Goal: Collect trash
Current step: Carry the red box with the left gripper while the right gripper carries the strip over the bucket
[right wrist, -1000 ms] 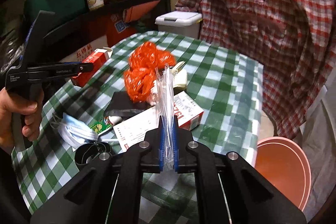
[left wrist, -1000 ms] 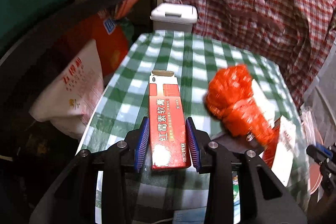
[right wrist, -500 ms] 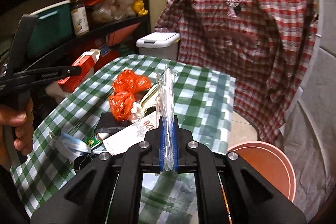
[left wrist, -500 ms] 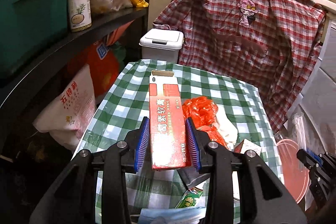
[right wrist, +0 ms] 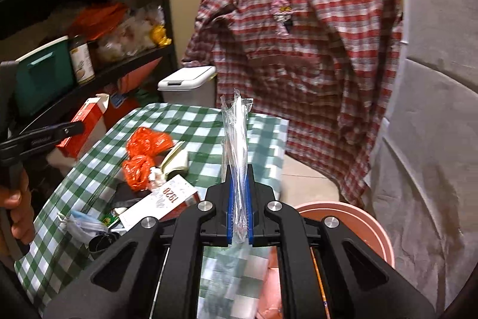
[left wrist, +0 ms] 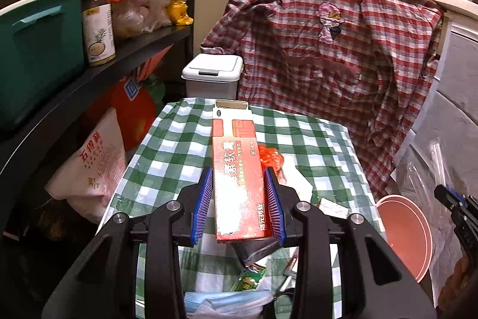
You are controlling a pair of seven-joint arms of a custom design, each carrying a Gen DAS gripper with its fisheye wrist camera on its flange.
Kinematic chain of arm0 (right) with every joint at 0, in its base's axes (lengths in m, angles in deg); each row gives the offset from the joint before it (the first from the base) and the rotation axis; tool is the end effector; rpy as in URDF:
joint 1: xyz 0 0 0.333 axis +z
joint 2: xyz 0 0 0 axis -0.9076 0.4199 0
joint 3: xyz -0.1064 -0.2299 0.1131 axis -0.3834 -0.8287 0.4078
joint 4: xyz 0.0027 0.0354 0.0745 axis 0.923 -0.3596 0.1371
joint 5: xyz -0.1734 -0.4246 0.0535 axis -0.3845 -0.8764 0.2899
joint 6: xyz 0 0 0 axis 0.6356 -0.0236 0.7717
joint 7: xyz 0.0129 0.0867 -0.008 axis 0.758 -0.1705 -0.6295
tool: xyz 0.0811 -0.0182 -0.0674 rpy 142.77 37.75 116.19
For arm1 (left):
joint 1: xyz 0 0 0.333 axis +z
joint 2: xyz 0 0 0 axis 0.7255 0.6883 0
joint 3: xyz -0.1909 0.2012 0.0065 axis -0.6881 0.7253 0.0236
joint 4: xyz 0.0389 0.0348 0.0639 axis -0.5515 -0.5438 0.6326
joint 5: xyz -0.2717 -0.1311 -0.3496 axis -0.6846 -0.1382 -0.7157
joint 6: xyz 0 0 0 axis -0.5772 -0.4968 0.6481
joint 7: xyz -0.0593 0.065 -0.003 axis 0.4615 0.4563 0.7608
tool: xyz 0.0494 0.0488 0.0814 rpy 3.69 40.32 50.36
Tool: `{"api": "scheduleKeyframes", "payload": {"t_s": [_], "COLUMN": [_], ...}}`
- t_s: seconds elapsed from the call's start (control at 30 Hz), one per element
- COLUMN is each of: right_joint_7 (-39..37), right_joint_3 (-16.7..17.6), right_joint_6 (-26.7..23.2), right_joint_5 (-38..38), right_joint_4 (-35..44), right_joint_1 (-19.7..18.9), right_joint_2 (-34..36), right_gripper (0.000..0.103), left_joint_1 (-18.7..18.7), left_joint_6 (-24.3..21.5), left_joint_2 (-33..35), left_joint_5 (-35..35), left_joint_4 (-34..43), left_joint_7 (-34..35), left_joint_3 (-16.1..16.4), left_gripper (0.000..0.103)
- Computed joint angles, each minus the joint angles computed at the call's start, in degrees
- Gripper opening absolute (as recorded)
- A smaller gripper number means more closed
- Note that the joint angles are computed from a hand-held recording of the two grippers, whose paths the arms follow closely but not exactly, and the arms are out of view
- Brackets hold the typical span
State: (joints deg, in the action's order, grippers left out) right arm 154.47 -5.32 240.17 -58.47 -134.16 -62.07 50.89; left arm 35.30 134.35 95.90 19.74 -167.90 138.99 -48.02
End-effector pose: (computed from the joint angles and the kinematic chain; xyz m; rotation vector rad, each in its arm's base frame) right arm 0.5916 0.0835 0.5442 -1.5837 1.6108 -0.8253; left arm 0.6674 -0.2534 0.5523 -1.6690 1.7463 -0.9687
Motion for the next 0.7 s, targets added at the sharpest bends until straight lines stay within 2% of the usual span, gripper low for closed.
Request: {"api": "scheduleKeyframes", "payload": {"t_s": [0.43,0.7], "right_joint_7": [8.41,8.94], "right_joint_3": [2.3,2.28], "right_joint_6": [-0.99,-2.14], "right_joint_5": [-6.03,-7.61], "right_joint_4": [-4.58,-8.37], "right_joint_1": [-6.8,-9.15], "right_joint_2": [-6.8,-11.47], "right_gripper": [0.007,0.007], "left_joint_1": [-2.14,-4.04], "left_joint_6": [1.59,1.69], "left_joint_2": [-0.36,1.02], "left_joint_5": [-1.84,-2.3], "left_joint_4": [0.39,2.16], "left_joint_7": [1.25,2.11], "left_joint_3": [-1.71,-2.31], "left_gripper": [0.035,0.035]}}
